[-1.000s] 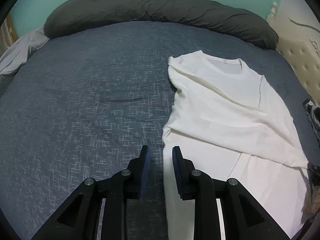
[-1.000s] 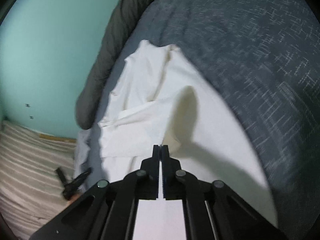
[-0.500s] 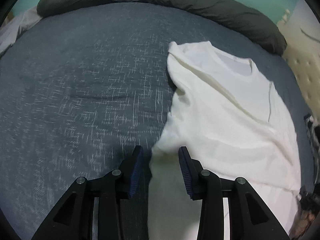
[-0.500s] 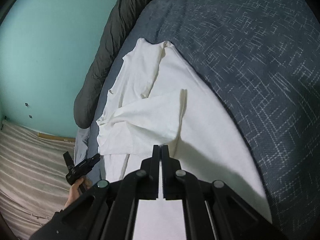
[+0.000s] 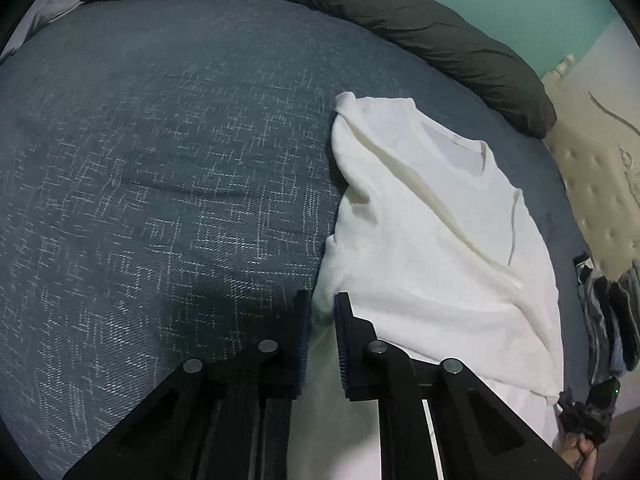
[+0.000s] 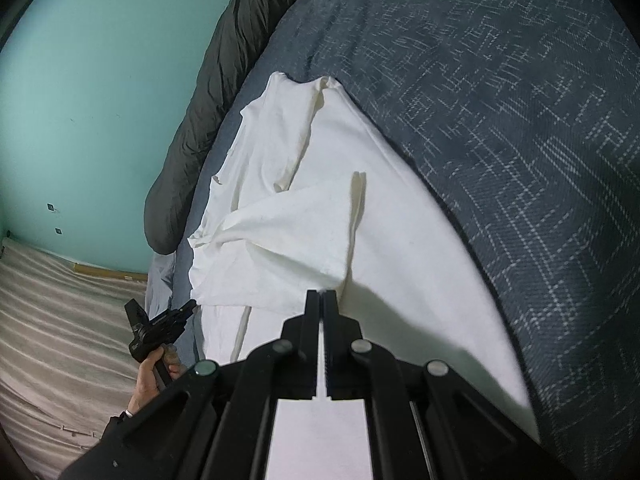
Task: Fold clothes
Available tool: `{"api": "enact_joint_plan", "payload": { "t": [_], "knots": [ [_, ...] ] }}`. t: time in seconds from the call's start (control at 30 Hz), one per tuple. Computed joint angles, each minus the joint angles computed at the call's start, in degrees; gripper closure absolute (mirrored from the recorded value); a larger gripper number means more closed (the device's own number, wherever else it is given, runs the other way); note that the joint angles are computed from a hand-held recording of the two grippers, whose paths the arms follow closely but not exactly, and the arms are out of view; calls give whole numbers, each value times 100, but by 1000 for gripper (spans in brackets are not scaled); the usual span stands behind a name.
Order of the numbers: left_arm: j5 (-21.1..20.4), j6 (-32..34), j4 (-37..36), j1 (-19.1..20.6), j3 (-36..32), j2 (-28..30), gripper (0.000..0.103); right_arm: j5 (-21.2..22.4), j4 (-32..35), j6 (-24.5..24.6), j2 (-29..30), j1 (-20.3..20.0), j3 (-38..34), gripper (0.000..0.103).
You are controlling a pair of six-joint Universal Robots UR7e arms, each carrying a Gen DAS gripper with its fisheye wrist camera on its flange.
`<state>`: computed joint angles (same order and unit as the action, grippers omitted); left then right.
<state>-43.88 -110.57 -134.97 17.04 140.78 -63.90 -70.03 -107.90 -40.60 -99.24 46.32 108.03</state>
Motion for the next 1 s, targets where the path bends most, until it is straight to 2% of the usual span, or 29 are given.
{"api": "enact_joint_plan", "payload": {
  "t": [0.17,0.43,0.57,0.6,0.63,0.73,0.77,0.87,0.9,0.93,1.0],
  "knots": [
    [-87,-312,173,-91,127,-161,93,33,6,13,-27,-27,-18,102],
    [-136,-200,129,48,77,-110,93,-10,74,78,24,-24,-62,100],
    [-130,-69,138,141,22,-77,93,-128,-83,332,42,40,-31,96],
    [-129,-43,148,160,4,-66,93,-178,-63,355,57,55,-43,91],
    [-129,-16,158,178,-14,-55,93,-213,-33,384,75,75,-50,80],
    [-119,98,157,250,-69,-12,93,-187,6,336,72,124,-18,70],
    [-116,124,153,268,-79,-2,93,-234,-35,319,69,160,4,70],
    [-111,180,165,316,-120,36,93,-347,-192,270,56,242,91,70],
    [-105,192,179,328,-137,49,93,-365,-251,249,47,251,128,77],
    [-97,201,199,338,-155,62,93,-369,-262,207,40,262,152,92],
    [-90,204,195,344,-159,64,93,-385,-260,115,26,285,185,97]
  ]
}}
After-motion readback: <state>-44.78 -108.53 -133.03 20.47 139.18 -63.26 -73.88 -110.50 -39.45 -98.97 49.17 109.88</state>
